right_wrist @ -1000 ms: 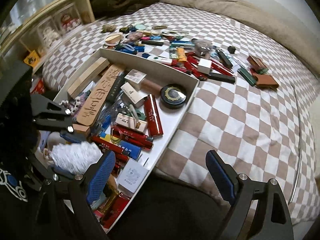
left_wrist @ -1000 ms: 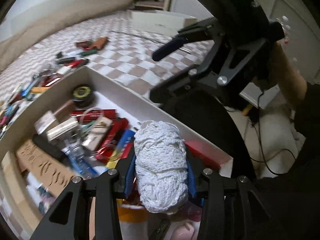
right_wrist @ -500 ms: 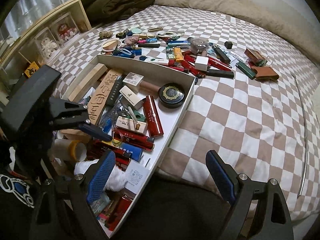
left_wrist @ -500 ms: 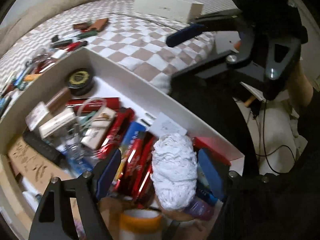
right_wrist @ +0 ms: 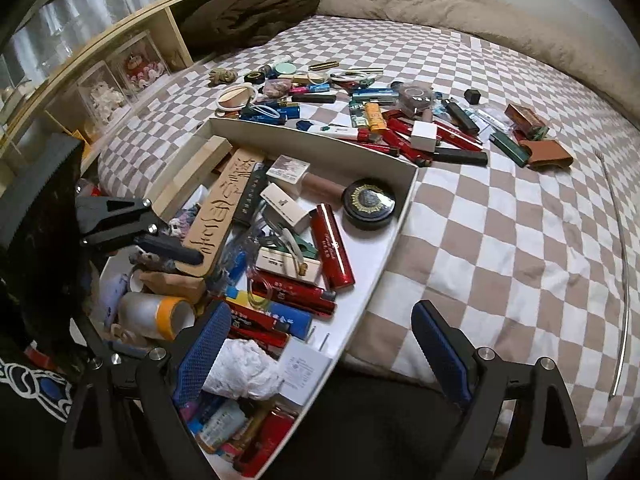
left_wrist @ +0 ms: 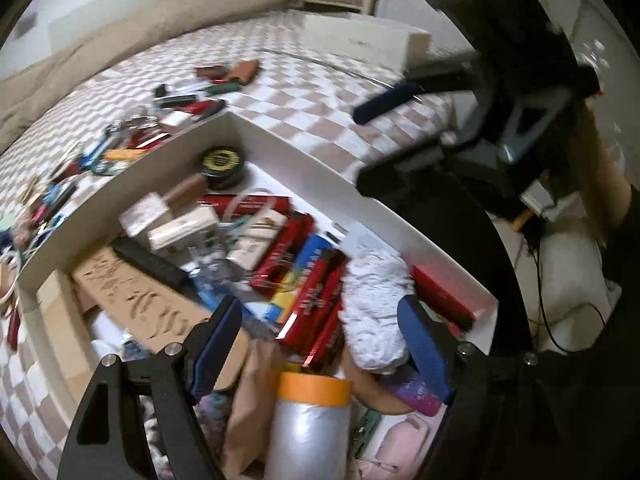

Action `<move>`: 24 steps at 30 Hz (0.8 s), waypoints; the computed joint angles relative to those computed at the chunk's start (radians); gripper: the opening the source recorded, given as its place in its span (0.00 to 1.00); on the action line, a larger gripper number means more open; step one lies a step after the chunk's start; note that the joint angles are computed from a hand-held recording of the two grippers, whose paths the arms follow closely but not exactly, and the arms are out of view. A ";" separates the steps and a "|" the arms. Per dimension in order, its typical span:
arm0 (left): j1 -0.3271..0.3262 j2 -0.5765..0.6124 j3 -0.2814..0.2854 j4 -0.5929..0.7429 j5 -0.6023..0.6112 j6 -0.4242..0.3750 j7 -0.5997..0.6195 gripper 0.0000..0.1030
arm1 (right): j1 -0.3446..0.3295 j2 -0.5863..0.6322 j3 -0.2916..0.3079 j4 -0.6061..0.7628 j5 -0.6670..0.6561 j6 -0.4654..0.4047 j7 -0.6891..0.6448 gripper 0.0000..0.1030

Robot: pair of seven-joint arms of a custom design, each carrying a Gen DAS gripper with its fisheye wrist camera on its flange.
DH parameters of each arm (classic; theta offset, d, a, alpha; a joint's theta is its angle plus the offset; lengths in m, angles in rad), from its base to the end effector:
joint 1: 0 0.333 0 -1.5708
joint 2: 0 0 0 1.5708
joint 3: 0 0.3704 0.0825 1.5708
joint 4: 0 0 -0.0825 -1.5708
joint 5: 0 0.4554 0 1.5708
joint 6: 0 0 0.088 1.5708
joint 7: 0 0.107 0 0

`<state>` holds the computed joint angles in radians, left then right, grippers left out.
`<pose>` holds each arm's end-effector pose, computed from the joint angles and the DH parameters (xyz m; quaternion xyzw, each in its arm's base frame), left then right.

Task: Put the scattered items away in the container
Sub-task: 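Open the right tool dropping the tube while the left tool lowers the yarn ball into the box, then open the left tool releasing the yarn ball into the box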

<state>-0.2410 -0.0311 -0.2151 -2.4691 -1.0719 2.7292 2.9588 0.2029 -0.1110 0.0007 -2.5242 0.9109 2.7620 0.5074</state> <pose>0.4891 -0.2029 0.3218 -0.3129 0.9026 -0.2934 0.0355 0.5089 0.0711 0.3440 -0.8177 0.5036 -0.0656 0.2712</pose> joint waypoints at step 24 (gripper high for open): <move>0.060 0.006 0.033 0.042 -0.311 0.146 -0.021 1.00 | 0.070 0.022 0.035 0.019 0.159 0.121 -0.085 1.00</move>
<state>-0.1814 -0.0254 -0.1824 -2.4269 -1.3827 2.8756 2.9380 0.2734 -0.0887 0.0353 -2.5048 1.0704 2.8827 0.4220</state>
